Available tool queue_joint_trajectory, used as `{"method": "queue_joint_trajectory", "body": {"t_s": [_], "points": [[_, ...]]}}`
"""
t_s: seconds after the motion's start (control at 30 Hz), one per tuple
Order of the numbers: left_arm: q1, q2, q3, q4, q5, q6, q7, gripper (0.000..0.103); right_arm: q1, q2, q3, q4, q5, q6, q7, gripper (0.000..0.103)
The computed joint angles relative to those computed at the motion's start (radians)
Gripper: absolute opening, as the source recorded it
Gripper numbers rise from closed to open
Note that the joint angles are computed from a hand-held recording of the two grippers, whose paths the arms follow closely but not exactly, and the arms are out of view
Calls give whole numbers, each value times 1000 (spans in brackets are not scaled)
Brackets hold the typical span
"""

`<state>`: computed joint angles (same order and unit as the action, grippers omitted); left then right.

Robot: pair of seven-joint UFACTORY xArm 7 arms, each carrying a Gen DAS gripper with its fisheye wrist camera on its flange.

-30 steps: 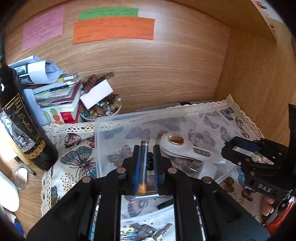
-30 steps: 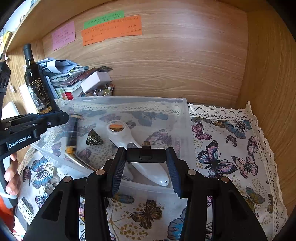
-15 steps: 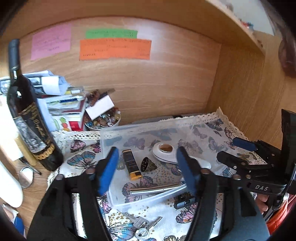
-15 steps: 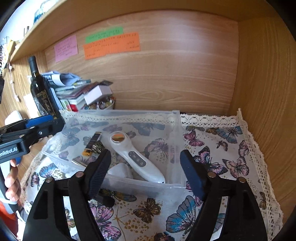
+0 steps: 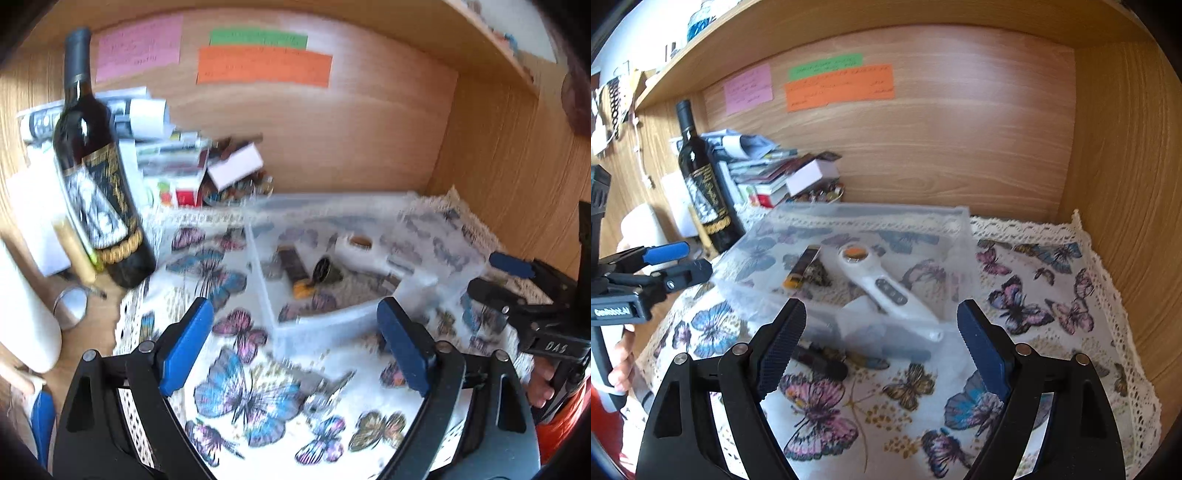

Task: Organize rigid objects
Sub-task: 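Grasp the keys with the left gripper while the right gripper grasps the black cylinder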

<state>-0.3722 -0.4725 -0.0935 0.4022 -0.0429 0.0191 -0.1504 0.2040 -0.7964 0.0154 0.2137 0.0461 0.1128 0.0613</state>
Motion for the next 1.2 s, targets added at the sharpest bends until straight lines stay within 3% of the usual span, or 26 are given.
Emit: {"method": "queue_joint_trajectory", "body": {"t_s": [0.27, 0.37, 0.53, 0.8, 0.93, 1.07, 1.2], "points": [[-59, 5, 43, -57, -15, 56, 70, 90, 74, 49, -16, -4, 8, 31, -37, 82], [-96, 11, 67, -61, -38, 77, 105, 79, 120, 95, -38, 15, 23, 40, -67, 77], [-99, 24, 48, -63, -50, 108, 140, 59, 170, 179, -55, 64, 55, 64, -117, 68], [-158, 58, 79, -47, -117, 125, 233, 44, 166, 279, -4, 121, 69, 88, -154, 53], [-168, 75, 82, -41, -151, 110, 254, 33, 111, 300, 69, 133, 24, 93, -125, 43], [-216, 81, 133, -32, -214, 114, 315, 23, 120, 297, 60, 129, 24, 84, -121, 34], [-176, 72, 82, -44, -207, 103, 312, 23, 115, 279, 65, 115, 19, 72, -103, 32]]}}
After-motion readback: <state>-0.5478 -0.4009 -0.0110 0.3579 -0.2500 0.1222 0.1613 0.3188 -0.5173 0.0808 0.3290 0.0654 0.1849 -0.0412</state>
